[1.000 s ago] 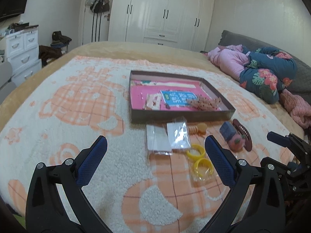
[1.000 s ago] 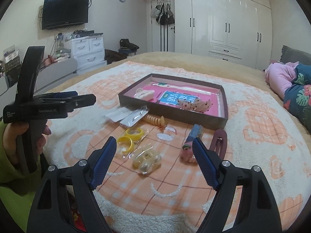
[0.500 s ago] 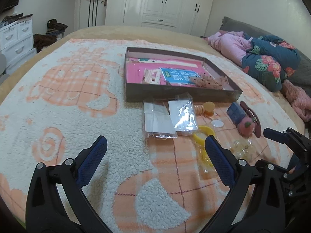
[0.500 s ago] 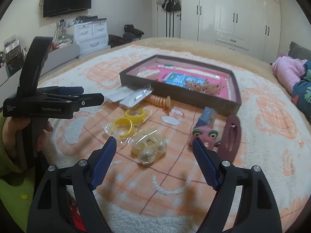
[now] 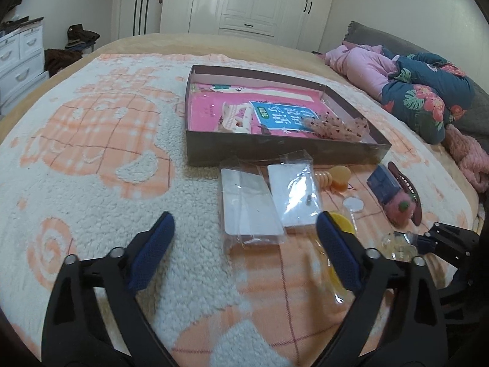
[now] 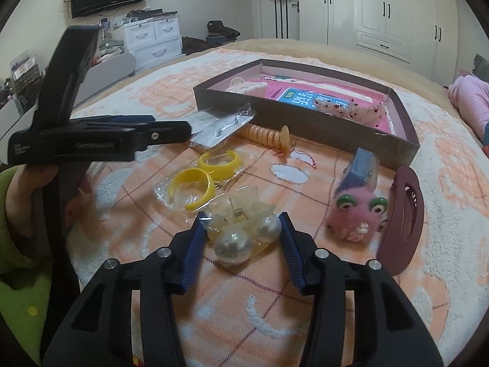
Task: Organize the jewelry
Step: 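Grasp the pearl earring pack with right tool while left tool grasps the clear bag with white card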
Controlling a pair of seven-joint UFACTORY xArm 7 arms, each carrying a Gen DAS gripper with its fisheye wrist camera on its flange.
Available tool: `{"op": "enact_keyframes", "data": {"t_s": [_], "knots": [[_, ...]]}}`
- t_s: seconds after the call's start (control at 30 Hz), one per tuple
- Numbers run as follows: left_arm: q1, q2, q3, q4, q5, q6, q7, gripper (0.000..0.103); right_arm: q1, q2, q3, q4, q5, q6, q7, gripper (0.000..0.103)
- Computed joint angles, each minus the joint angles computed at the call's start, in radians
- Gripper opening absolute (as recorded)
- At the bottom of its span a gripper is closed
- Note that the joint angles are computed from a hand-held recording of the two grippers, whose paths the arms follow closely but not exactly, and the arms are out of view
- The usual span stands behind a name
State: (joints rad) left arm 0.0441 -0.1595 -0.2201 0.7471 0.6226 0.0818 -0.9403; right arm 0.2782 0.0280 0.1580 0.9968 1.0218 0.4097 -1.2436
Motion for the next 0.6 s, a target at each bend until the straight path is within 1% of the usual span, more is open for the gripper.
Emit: {"op": "enact_keyframes", "data": {"t_s": [0.03, 0.1, 0.23, 0.33, 0.4, 0.43, 0.5, 0.6], "knots": [[-0.025, 0.007, 0.026, -0.003, -0.047, -0.005, 0.04, 0.074, -0.001, -0.002, -0.001, -0.001, 0.003, 0.003, 0.001, 0.046], [-0.052, 0.011, 0.055, -0.011, -0.117, -0.009, 0.093, 0.068, -0.004, -0.006, -0.003, -0.004, 0.008, 0.008, 0.003, 0.046], [-0.052, 0.008, 0.062, -0.013, -0.165, 0.001, 0.144, 0.058, -0.006, -0.009, -0.009, -0.003, 0.009, 0.011, 0.019, 0.046], [-0.077, 0.011, 0.085, -0.011, -0.241, 0.006, 0.206, 0.057, -0.009, -0.003, -0.011, 0.005, 0.003, 0.013, 0.043, 0.046], [-0.078, 0.023, 0.082, 0.003, -0.26, 0.012, 0.234, 0.057, -0.011, -0.003, -0.01, 0.005, 0.002, 0.008, 0.048, 0.046], [-0.112, 0.036, 0.108, 0.015, -0.318, 0.017, 0.294, 0.057, -0.011, -0.003, -0.009, 0.005, 0.002, 0.006, 0.05, 0.046], [-0.134, 0.061, 0.12, 0.045, -0.372, 0.051, 0.358, 0.057, -0.012, -0.007, -0.009, 0.003, 0.003, 0.008, 0.055, 0.046], [-0.152, 0.079, 0.13, 0.062, -0.428, 0.063, 0.418, 0.056, -0.012, -0.017, -0.011, -0.001, 0.019, 0.01, 0.048, 0.046]]}}
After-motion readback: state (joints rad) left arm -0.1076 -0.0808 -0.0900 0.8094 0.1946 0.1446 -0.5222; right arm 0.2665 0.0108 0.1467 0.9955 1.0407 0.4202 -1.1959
